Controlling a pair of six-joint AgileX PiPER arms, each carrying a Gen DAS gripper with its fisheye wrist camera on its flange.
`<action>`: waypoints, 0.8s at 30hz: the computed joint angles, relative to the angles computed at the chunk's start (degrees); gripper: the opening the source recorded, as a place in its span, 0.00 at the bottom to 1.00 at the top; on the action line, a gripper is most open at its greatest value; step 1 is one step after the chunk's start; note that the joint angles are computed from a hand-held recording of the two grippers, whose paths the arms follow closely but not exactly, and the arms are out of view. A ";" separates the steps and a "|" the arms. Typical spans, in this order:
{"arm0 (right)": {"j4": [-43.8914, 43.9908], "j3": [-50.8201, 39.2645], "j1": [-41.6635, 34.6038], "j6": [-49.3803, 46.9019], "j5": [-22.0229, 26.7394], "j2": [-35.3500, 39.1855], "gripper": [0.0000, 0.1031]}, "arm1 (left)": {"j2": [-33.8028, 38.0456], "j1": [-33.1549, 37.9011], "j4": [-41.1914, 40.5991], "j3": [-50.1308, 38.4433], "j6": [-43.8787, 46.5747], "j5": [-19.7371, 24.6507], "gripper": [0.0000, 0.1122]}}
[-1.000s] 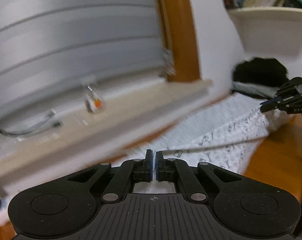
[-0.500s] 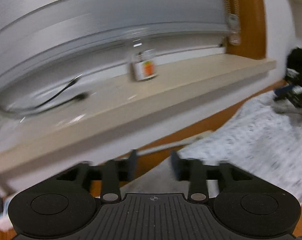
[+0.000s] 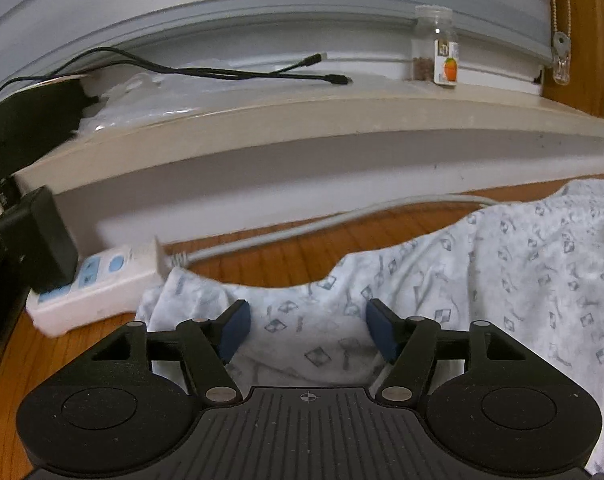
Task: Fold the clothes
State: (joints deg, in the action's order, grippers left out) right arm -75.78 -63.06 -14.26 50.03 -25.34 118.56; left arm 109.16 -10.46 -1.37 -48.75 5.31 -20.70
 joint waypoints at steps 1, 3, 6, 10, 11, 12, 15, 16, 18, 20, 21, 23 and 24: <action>0.57 0.99 -0.12 -0.91 0.00 -0.61 0.47 | -0.47 0.16 0.81 1.00 -0.70 -0.80 0.60; 1.08 2.91 0.05 -1.60 0.36 -2.01 0.47 | -1.63 0.32 2.25 2.84 -1.79 -0.90 0.60; 3.27 7.22 -0.64 -5.35 -0.54 -4.57 0.47 | -3.54 0.64 4.92 6.36 -4.15 -2.19 0.60; 8.80 10.86 -1.93 -11.85 -3.40 -5.44 0.48 | -5.51 2.28 4.96 9.91 -5.01 -6.79 0.60; 9.38 11.08 -2.19 -12.26 -3.89 -5.35 0.49 | -5.98 2.98 4.85 9.83 -5.26 -6.55 0.61; 10.10 11.37 -2.52 -13.03 -4.57 -5.20 0.49 | -6.32 3.56 3.94 9.28 -4.59 -6.07 0.61; 12.14 12.27 -3.67 -15.68 -6.99 -4.58 0.52 | -6.69 5.13 1.45 6.35 -1.37 -3.64 0.67; 12.42 12.33 -3.78 -16.00 -7.32 -4.46 0.52 | -6.23 5.60 0.76 4.71 -0.21 -2.24 0.67; 12.49 12.14 -3.66 -15.90 -7.33 -4.35 0.52 | -4.25 6.15 -1.88 0.39 3.19 2.08 0.64; 12.61 12.08 -3.65 -15.82 -7.46 -4.24 0.52 | -1.64 6.54 -1.88 -4.16 3.69 7.26 0.54; 12.75 12.11 -3.63 -15.92 -7.49 -4.25 0.52 | -0.71 6.65 -2.26 -5.72 4.24 9.01 0.46; 13.26 12.38 -3.56 -16.35 -7.48 -4.43 0.52 | -0.28 6.32 -6.57 -6.13 8.53 9.21 0.17; 13.52 12.58 -3.54 -16.55 -7.49 -4.56 0.52 | -0.61 6.06 -10.51 -5.46 11.89 7.82 0.12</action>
